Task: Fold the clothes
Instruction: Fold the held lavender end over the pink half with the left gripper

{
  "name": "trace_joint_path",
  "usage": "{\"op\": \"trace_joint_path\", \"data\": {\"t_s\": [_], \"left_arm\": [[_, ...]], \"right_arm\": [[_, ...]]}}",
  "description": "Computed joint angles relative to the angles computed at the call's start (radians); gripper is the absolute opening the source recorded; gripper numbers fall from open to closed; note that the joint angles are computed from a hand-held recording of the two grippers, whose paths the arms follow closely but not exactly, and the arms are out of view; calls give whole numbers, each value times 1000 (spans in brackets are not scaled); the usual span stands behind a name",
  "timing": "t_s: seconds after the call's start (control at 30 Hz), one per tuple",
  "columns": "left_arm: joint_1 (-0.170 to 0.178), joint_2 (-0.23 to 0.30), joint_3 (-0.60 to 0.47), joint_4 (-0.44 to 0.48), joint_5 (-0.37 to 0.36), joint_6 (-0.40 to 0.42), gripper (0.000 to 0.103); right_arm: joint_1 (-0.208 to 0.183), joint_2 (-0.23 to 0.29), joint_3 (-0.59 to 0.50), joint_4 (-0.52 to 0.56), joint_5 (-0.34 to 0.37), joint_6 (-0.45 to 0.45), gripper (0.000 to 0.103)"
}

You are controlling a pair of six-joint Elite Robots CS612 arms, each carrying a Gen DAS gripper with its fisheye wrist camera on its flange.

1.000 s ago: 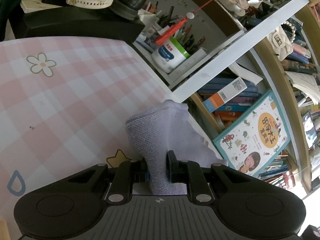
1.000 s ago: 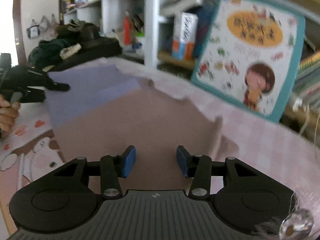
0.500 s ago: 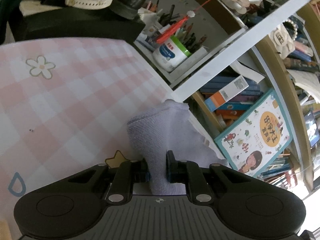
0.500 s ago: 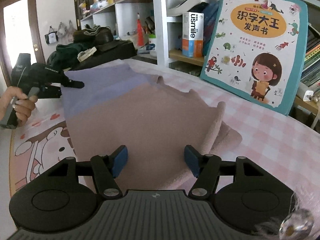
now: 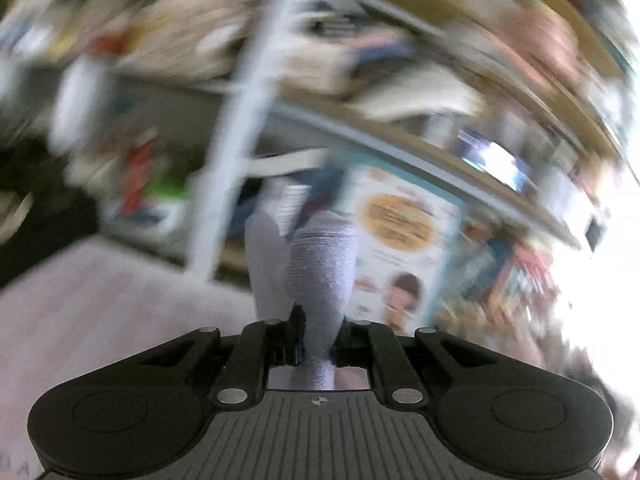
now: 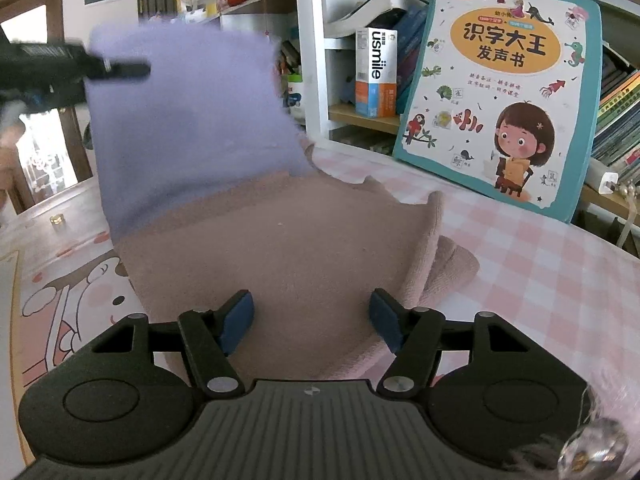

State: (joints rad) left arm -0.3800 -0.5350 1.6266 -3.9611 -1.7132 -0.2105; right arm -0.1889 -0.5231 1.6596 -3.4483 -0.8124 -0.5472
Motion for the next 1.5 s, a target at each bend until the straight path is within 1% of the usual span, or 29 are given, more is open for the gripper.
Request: {"op": "trace_joint_path", "data": {"t_s": [0.03, 0.07, 0.1, 0.13, 0.17, 0.2, 0.23, 0.3, 0.33, 0.4, 0.43, 0.5, 0.6, 0.63, 0.7, 0.77, 0.87, 0.93, 1.0, 1.03, 1.13, 1.2, 1.27, 1.33, 1.37, 1.4, 1.43, 1.47, 1.5], "left_arm": [[-18, -7, 10, 18, -10, 58, 12], [-36, -15, 19, 59, -31, 115, 14], [-50, -21, 25, 113, -49, 161, 19], [-63, -24, 25, 181, -72, 200, 22], [-71, -27, 21, 268, -101, 229, 25], [-76, -27, 18, 328, -117, 236, 30], [-75, -25, 15, 346, -124, 226, 31], [-73, -18, 9, 365, -144, 199, 45], [-64, -19, 5, 375, -180, 177, 49], [-40, -20, -1, 382, -277, 134, 60], [-29, -21, 1, 376, -325, 130, 62], [-12, -23, 5, 353, -394, 134, 62], [9, -24, 15, 282, -456, 133, 62], [11, -24, 17, 261, -438, 135, 62], [11, -25, 26, 218, -362, 149, 61], [13, -19, 26, 176, -308, 166, 60], [14, 1, 7, 154, -268, 207, 59], [7, 12, -5, 166, -240, 236, 58], [0, 17, -4, 190, -237, 285, 57], [-4, 19, -3, 202, -234, 313, 58], [-21, 22, 9, 232, -202, 426, 57], [-21, 24, 11, 251, -216, 448, 57], [-21, 27, 18, 240, -223, 469, 57], [-20, 28, 20, 230, -228, 470, 57], [-19, 29, 21, 224, -232, 467, 57], [-17, 31, 19, 218, -238, 457, 57], [-15, 33, 17, 212, -242, 449, 57], [-14, 34, 15, 204, -241, 440, 59], [-13, 35, 14, 194, -240, 433, 60]], "right_arm": [[0, 0, 1, 0, 0, 1, 64], [0, -1, 1, 1, 0, 0, 64], [-1, -1, 2, 2, 1, -1, 64], [-1, -2, 2, 4, 3, -2, 64], [-2, -2, 2, 6, 4, -3, 64], [-2, -3, 3, 9, 3, -9, 64], [-3, -5, 5, 12, 2, -17, 64], [-6, -6, 10, 15, 16, -40, 67], [-8, -6, 13, 17, 23, -53, 68], [-13, -13, 21, 47, 44, -104, 74], [-15, -16, 25, 58, 54, -128, 75], [-21, -22, 34, 81, 71, -163, 76], [-31, -38, 46, 136, 102, -180, 79], [-37, -44, 48, 169, 124, -182, 80], [-51, -56, 47, 268, 195, -196, 85], [-65, -67, 37, 420, 284, -220, 86], [-76, -67, 21, 543, 369, -162, 90], [-81, -60, 13, 562, 407, -81, 90], [-88, -49, 4, 558, 447, 30, 90], [-89, -41, -2, 538, 466, 96, 90], [-93, -9, -29, 433, 513, 331, 90], [-85, 7, -51, 339, 476, 499, 90], [-75, 17, -71, 277, 427, 638, 90], [-62, 17, -79, 233, 368, 699, 89], [-55, 16, -81, 215, 337, 721, 87], [-47, 9, -78, 204, 295, 721, 76], [-32, -7, -68, 199, 222, 681, 62], [-16, -28, -51, 190, 136, 610, 23], [0, -46, -34, 174, 54, 535, 21]]}}
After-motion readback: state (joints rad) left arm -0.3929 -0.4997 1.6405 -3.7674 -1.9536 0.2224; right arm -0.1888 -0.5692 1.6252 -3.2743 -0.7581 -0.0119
